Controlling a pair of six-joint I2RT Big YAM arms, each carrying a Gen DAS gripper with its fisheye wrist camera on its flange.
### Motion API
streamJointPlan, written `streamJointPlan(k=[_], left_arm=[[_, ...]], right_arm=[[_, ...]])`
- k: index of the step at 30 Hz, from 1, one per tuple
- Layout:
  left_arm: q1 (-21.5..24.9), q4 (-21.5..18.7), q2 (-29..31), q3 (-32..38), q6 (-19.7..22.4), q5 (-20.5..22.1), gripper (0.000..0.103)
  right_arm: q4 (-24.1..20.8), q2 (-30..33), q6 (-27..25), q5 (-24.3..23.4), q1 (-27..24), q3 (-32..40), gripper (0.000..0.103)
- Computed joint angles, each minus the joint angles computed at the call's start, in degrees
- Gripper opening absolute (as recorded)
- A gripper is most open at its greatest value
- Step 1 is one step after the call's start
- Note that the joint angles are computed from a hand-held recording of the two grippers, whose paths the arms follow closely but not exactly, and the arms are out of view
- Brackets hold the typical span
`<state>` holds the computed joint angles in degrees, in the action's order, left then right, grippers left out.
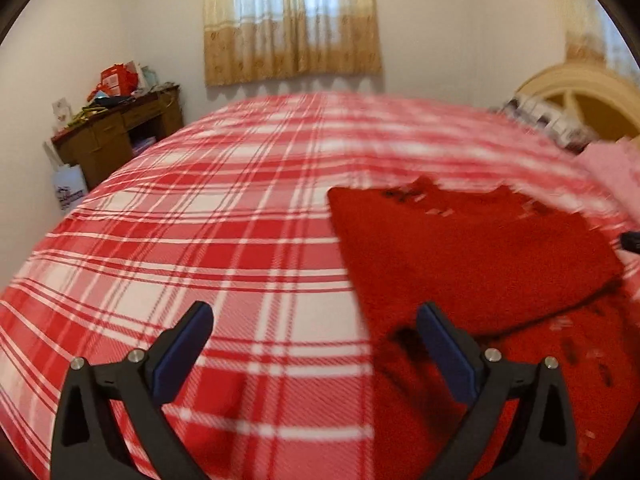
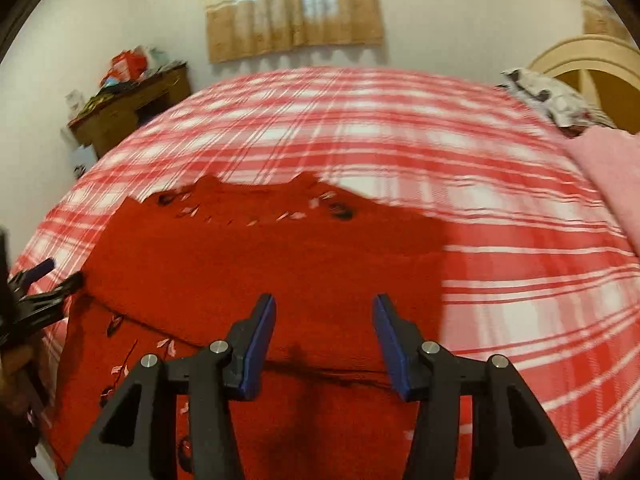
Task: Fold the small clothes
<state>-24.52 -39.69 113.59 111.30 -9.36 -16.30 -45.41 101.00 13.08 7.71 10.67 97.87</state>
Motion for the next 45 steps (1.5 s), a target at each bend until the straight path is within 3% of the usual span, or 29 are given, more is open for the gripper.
streamJointPlan(k=[3, 4, 7, 11, 13, 16, 18, 24, 40, 45], left_arm=[[0.20, -9.52, 5.64, 7.79, 0.69, -0.93, 0.103], [0.40, -9.71, 5.86, 7.83, 0.75, 0.02, 0.103], [0.66, -8.00, 4.92, 5.91, 0.67, 0.67, 0.103], [0.76, -6.94, 4.51, 5.02, 0.81, 1.27, 0.103], [0.69, -5.87, 3.41, 3.60, 0.41, 1.28, 0.103], [0.27, -4.39, 1.75, 1.07, 0.58, 2.15, 0.103], [0.01, -5.39, 2.43, 1.86, 1.34, 1.64, 0.103], [-0.19, -6.66, 2.06, 2.22, 1.36, 2.25, 0.103], [-1.13, -4.88, -1.27, -2.27, 0.26, 4.68, 0.103], [-1.21, -5.10, -1.01, -2.79, -0.38, 6.00, 0.103]], right_arm=[[-2.43, 2.06, 3.12, -0.37, -0.94, 0.83, 0.052], [-3.37, 2.60, 5.16, -1.10, -1.84, 0.33, 0.052], [0.90, 1.21, 5.74, -2.94, -3.07, -3.11, 0.052], [-0.79, 1.24, 6.42, 0.33, -2.16, -1.84, 0.052], [4.05, -1.60, 7.59, -0.93, -1.64, -5.26, 0.057], [1.39, 0.02, 5.86, 0.06, -0.83, -4.54, 0.064], [3.76, -0.39, 4.56, 2.03, -0.48, -6.07, 0.064], [3.25, -1.60, 6.02, 2.36, -0.46, -6.32, 0.064], [4.50, -4.26, 6.66, 5.18, 0.56, -10.48, 0.064], [2.13, -3.49, 7.78, 3.00, 0.10, -9.70, 0.078]])
